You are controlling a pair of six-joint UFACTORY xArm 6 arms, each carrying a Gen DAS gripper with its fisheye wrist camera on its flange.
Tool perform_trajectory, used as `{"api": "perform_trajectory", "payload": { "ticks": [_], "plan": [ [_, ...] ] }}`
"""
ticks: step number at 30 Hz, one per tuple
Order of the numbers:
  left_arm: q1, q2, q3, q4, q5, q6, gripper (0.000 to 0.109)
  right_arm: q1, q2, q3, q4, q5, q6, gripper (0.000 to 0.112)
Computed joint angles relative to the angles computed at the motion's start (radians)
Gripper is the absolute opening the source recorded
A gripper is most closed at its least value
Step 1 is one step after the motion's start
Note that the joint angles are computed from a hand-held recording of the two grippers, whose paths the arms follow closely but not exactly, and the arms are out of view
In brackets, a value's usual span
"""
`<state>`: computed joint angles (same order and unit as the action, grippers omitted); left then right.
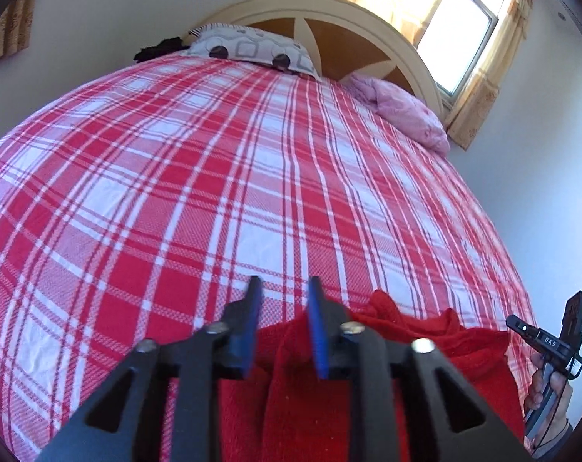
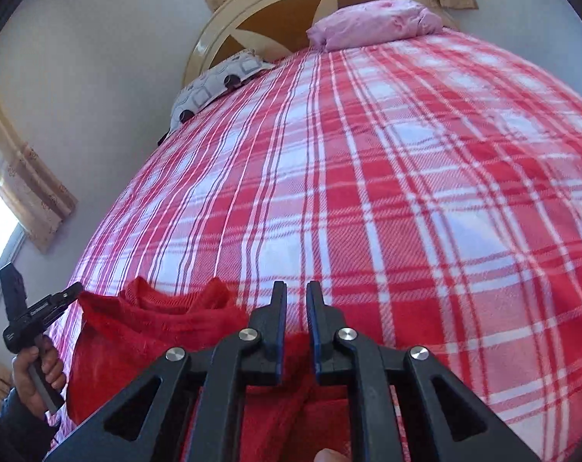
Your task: Fold small clothes
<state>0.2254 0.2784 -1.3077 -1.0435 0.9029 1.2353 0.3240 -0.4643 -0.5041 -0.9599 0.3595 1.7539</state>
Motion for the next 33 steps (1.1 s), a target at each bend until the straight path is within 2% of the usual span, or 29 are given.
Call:
{"api": "perform_trajectory", "payload": {
  "ticks": [1,2,3,4,5,7,10,12,13,15,16,17,19,21,23,25,28,29,31,33],
  "plan": [
    [0.008,-0.015,0.015,-0.008,0.005,0.02,0.054,0.019,-0.018,0.0,-0.003,0.031,-0.002,0.012],
    [0.013,-0.04,0.044,-0.011,-0.007,0.042,0.067,0.037,-0.031,-0.002,0.0,0.061,-0.012,0.015],
    [0.015,-0.063,0.073,-0.009,-0.019,0.062,0.074,0.071,-0.045,-0.008,0.013,0.115,-0.029,0.041],
    [0.022,-0.08,0.094,-0.002,-0.003,0.081,0.075,0.1,-0.055,-0.011,0.028,0.149,-0.044,0.075],
    [0.027,-0.095,0.113,0.012,0.014,0.1,0.076,0.114,-0.065,-0.005,0.034,0.144,-0.045,0.083],
    [0.014,-0.138,0.174,0.051,-0.018,0.14,0.077,0.15,-0.074,0.002,-0.002,0.092,-0.009,0.083],
    [-0.029,-0.196,0.271,0.07,-0.125,0.246,0.078,0.232,-0.011,-0.055,0.044,0.118,-0.087,0.083],
    [-0.077,-0.214,0.327,0.074,-0.264,0.291,0.078,0.261,0.043,-0.095,0.077,0.113,-0.147,0.083],
    [-0.094,-0.21,0.339,0.081,-0.307,0.299,0.079,0.27,0.068,-0.112,0.086,0.117,-0.163,0.083],
    [-0.134,-0.171,0.353,0.109,-0.441,0.31,0.089,0.265,0.108,-0.125,0.126,0.104,-0.192,0.083],
    [-0.132,-0.152,0.346,0.096,-0.451,0.318,0.092,0.258,0.13,-0.126,0.186,0.11,-0.229,0.083],
    [-0.115,-0.141,0.334,0.063,-0.419,0.319,0.092,0.253,0.155,-0.127,0.259,0.136,-0.268,0.083],
    [-0.073,-0.135,0.301,0.105,-0.33,0.255,0.092,0.251,0.171,-0.116,0.281,0.171,-0.267,0.083],
    [-0.047,-0.161,0.313,0.109,-0.303,0.249,0.092,0.27,0.142,-0.1,0.208,0.179,-0.208,0.083],
    [-0.026,-0.209,0.355,0.092,-0.29,0.292,0.092,0.299,0.088,-0.079,0.169,0.2,-0.144,0.083],
    [0.022,-0.271,0.403,0.095,-0.241,0.335,0.092,0.341,0.013,-0.051,0.078,0.211,-0.037,0.083],
    [0.083,-0.333,0.455,0.065,-0.167,0.396,0.099,0.474,-0.025,-0.073,0.015,0.346,0.029,0.083],
    [0.089,-0.349,0.475,0.058,-0.168,0.414,0.101,0.528,-0.021,-0.089,0.016,0.401,0.03,0.083],
    [0.089,-0.362,0.508,0.053,-0.182,0.454,0.101,0.593,0.01,-0.12,0.028,0.455,0.025,0.083],
    [0.075,-0.363,0.535,0.062,-0.226,0.466,0.101,0.636,0.035,-0.126,0.044,0.454,0.031,0.083]
  ]
}}
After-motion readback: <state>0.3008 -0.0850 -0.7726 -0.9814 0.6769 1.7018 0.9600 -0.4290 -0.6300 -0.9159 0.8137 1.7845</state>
